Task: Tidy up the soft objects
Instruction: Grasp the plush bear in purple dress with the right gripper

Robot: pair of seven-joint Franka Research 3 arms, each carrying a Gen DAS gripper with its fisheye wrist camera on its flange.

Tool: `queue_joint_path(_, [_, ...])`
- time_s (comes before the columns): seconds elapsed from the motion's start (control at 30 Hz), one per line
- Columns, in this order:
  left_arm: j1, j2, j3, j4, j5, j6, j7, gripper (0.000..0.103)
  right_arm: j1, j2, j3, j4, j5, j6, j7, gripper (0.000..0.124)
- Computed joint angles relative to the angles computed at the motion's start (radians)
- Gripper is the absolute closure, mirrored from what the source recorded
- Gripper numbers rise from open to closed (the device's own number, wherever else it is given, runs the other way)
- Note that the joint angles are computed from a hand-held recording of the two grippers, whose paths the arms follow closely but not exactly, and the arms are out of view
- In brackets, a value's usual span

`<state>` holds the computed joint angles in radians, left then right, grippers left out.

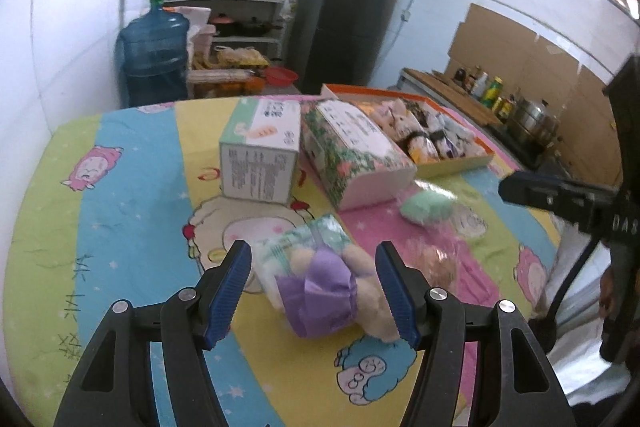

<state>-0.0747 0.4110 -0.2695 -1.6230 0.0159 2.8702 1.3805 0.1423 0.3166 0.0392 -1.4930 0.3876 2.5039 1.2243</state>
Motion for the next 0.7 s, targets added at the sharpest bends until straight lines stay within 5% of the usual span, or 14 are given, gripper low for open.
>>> queue_joint_path(0.2, [0.023,0.005,-0.027,-0.02,-0.044,0.007,0.026,0.037,-0.006,0.006,0.002,0.003,0.014,-0.028,0.003,0.072])
queue_joint_path(0.37, [0.024,-0.027,-0.01,-0.071,-0.034,0.05,0.018,0.037,-0.046,0.022,0.066,0.04,0.141,-0.143,-0.221,0.072])
queue_joint_path(0.53, [-0.034,-0.09,0.104,-0.148,0.087,0.076,-0.135,0.037,-0.018,0.07,0.085,0.094,0.156,-0.247,-0.455,0.072])
queue_joint_path(0.7, [-0.065,-0.146,0.19,-0.217,0.216,0.079,-0.353,0.037,0.021,0.171,0.075,0.207,0.112,-0.314,-0.509,0.072])
